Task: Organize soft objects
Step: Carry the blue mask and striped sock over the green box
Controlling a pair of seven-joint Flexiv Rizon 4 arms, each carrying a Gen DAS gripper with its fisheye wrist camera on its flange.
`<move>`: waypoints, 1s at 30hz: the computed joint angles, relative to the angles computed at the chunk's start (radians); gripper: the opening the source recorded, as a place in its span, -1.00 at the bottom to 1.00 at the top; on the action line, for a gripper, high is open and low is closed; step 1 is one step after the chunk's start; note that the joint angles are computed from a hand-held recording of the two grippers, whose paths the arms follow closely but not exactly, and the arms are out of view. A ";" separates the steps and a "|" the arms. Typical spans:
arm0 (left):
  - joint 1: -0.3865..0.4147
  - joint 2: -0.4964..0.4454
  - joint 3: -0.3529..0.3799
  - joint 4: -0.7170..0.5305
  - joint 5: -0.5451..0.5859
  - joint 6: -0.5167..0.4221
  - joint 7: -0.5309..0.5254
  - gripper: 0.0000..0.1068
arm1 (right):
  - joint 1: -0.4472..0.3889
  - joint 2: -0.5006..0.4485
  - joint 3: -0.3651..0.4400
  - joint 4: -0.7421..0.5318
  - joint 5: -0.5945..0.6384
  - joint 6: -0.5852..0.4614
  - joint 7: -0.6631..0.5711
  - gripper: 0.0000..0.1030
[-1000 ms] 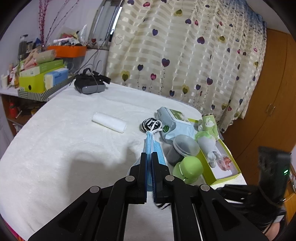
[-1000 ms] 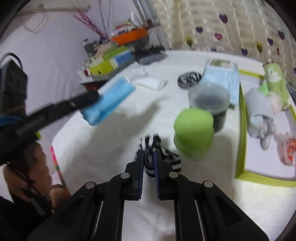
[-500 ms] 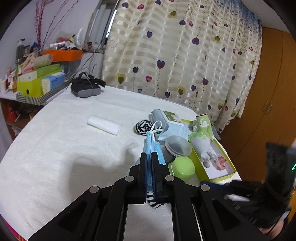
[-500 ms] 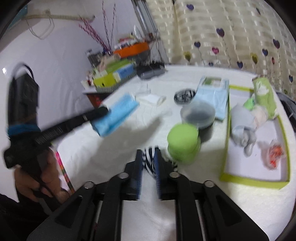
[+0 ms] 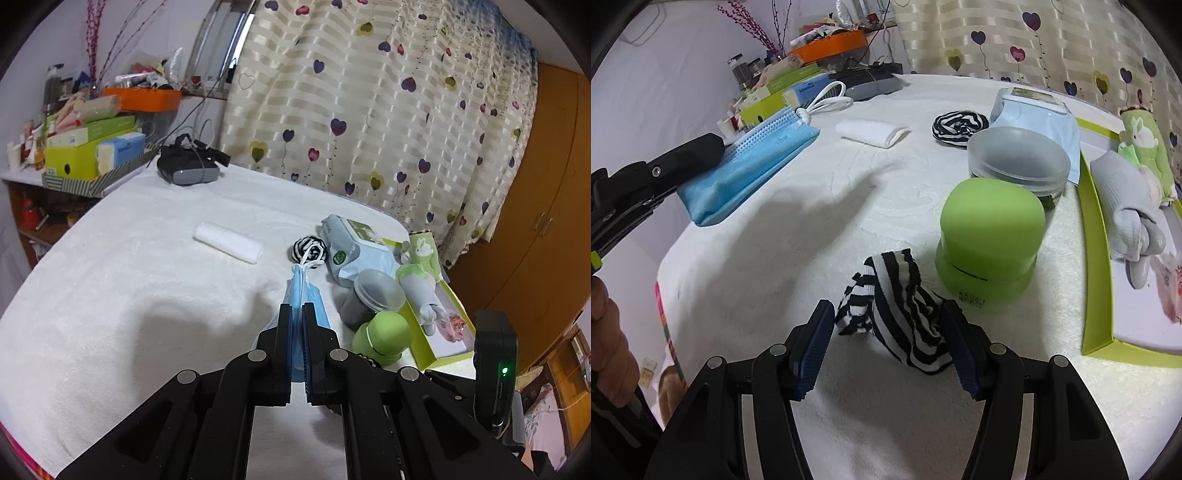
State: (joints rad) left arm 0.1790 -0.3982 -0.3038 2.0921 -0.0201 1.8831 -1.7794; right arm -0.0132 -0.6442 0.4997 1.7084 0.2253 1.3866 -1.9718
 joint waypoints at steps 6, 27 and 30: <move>0.023 -0.006 -0.023 0.002 0.009 0.000 -0.003 -0.92 | 0.022 0.006 -0.034 0.031 -0.050 0.053 0.039 -0.68; -0.121 -0.031 0.059 -0.113 -0.028 -0.006 0.042 -0.92 | -0.307 -0.001 0.349 -0.039 0.059 0.145 -0.206 -0.70; -0.153 -0.051 0.072 -0.154 -0.051 -0.024 0.066 -0.92 | -0.328 -0.006 0.358 -0.049 0.056 0.154 -0.200 -0.70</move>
State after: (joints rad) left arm 0.0260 -0.4491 -0.2315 1.9383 -0.0713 1.8592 -1.7137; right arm -0.3407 -0.6500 0.8582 1.6590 0.2817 1.5403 -2.1723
